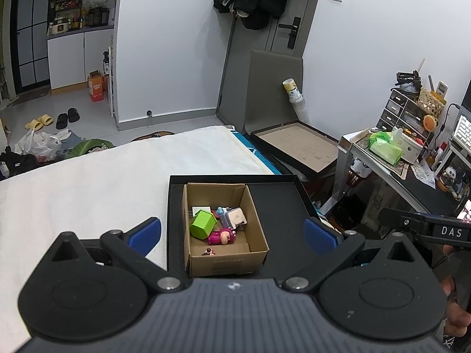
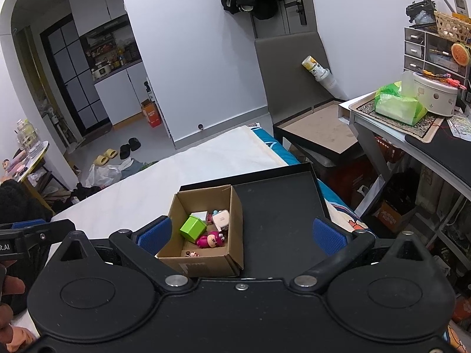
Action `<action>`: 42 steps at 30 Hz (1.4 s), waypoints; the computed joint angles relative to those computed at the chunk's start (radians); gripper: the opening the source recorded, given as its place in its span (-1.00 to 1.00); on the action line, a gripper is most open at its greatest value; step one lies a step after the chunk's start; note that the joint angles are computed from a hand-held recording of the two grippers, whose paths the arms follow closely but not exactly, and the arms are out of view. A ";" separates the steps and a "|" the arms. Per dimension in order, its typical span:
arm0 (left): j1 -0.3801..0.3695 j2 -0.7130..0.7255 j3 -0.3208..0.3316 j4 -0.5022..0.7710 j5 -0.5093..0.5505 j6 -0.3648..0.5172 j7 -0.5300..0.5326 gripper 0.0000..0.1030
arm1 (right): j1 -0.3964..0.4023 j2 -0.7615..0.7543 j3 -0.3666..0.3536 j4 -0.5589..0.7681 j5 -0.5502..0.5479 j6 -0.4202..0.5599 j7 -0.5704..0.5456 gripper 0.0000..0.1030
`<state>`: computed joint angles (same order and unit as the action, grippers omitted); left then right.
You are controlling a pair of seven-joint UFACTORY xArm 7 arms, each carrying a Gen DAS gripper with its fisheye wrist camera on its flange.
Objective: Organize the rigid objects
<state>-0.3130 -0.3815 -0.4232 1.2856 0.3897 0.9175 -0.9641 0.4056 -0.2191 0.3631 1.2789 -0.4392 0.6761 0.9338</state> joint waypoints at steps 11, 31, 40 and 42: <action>0.004 -0.003 -0.002 0.000 0.014 0.018 0.002 0.99 | 0.002 0.002 -0.001 0.001 0.001 0.002 0.004 1.00; 0.011 -0.021 0.005 -0.021 0.000 0.013 0.014 0.99 | 0.001 -0.001 -0.002 -0.007 0.006 -0.011 0.002 1.00; 0.021 -0.033 -0.005 -0.034 0.009 0.008 -0.005 0.99 | -0.001 0.002 0.003 -0.005 -0.007 -0.013 0.007 1.00; 0.024 -0.034 -0.006 -0.039 0.012 0.002 -0.008 0.99 | 0.000 0.005 0.004 -0.005 -0.009 -0.013 0.012 1.00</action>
